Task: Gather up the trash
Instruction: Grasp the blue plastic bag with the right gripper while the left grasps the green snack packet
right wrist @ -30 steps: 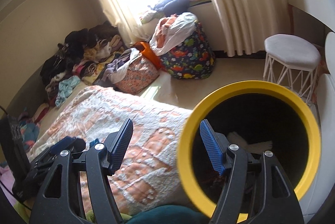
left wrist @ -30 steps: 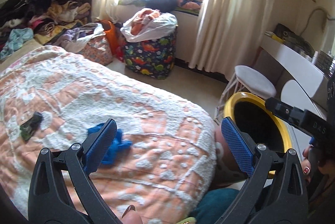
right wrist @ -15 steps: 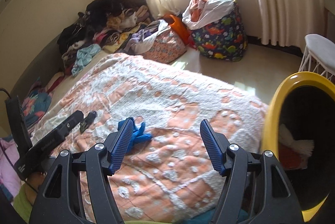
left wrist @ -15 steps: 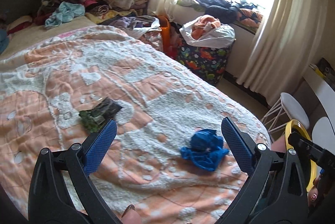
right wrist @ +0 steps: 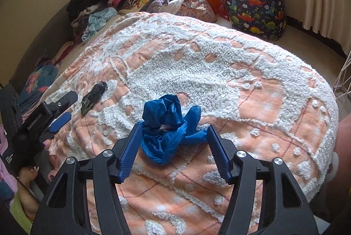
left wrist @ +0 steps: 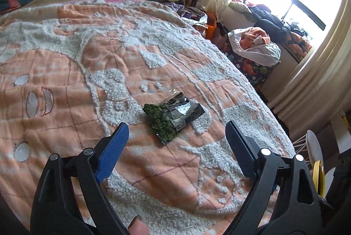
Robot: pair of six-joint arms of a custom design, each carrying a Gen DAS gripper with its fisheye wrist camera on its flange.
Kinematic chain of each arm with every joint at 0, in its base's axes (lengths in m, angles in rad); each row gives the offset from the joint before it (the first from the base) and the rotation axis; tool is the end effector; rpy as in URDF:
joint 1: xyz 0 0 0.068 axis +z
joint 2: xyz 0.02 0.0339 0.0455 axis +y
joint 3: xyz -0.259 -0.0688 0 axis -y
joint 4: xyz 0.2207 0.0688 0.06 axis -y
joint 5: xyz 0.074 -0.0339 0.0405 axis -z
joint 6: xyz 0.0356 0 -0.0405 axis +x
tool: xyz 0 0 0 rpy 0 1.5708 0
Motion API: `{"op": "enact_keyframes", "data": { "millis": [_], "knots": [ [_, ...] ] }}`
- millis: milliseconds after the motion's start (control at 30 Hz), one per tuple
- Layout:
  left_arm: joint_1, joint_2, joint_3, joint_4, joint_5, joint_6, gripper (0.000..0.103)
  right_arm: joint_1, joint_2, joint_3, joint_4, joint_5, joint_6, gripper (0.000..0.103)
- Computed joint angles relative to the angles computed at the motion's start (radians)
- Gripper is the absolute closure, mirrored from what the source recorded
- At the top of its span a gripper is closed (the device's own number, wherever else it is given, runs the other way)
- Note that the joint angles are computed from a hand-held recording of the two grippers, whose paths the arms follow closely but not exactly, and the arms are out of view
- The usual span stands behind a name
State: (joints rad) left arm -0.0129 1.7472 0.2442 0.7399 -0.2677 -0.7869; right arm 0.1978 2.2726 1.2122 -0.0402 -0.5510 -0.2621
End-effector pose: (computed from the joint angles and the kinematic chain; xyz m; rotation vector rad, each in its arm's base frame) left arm 0.2187 0.0066 0.0775 -0.9900 2.0786 -0.0973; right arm 0.3833 0.0958 0.0550 -0.7556 2.4638 0.7067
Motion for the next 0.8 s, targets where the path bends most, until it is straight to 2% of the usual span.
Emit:
{"op": "enact_keyframes", "data": {
  "millis": [67, 100, 133, 200, 367, 433, 500, 533, 700, 800],
  "knots": [
    [0.024, 0.034, -0.009, 0.044, 0.028, -0.013, 0.026, 0.011, 0.031, 0.022, -0.009, 0.005, -0.004, 0.058],
    [0.035, 0.049, -0.011, 0.065, 0.041, -0.02, 0.029, 0.014, 0.043, 0.025, -0.01, 0.009, -0.007, 0.073],
    [0.052, 0.073, -0.014, 0.097, 0.061, -0.034, 0.03, 0.013, 0.051, 0.027, -0.014, 0.004, -0.012, 0.08],
    [0.074, 0.102, -0.018, 0.14, 0.084, -0.056, 0.034, 0.004, 0.041, 0.0, 0.002, -0.017, -0.023, 0.084],
    [0.087, 0.129, 0.01, 0.15, 0.105, -0.079, 0.049, -0.034, -0.046, -0.117, 0.071, -0.052, -0.066, 0.087],
    [0.076, 0.139, 0.031, 0.132, 0.1, -0.09, 0.062, -0.056, -0.082, -0.16, 0.096, -0.072, -0.075, 0.087],
    [0.063, 0.148, 0.052, 0.114, 0.095, -0.093, 0.079, -0.084, -0.121, -0.194, 0.11, -0.092, -0.089, 0.088],
    [0.048, 0.148, 0.062, 0.101, 0.087, -0.093, 0.079, -0.1, -0.141, -0.21, 0.114, -0.104, -0.096, 0.088],
    [-0.055, 0.103, 0.088, 0.063, 0.044, -0.078, 0.098, -0.171, -0.216, -0.254, 0.128, -0.141, -0.123, 0.088],
    [-0.115, 0.073, 0.116, 0.023, 0.026, -0.061, 0.099, -0.218, -0.239, -0.252, 0.114, -0.169, -0.122, 0.088]
  ]
}}
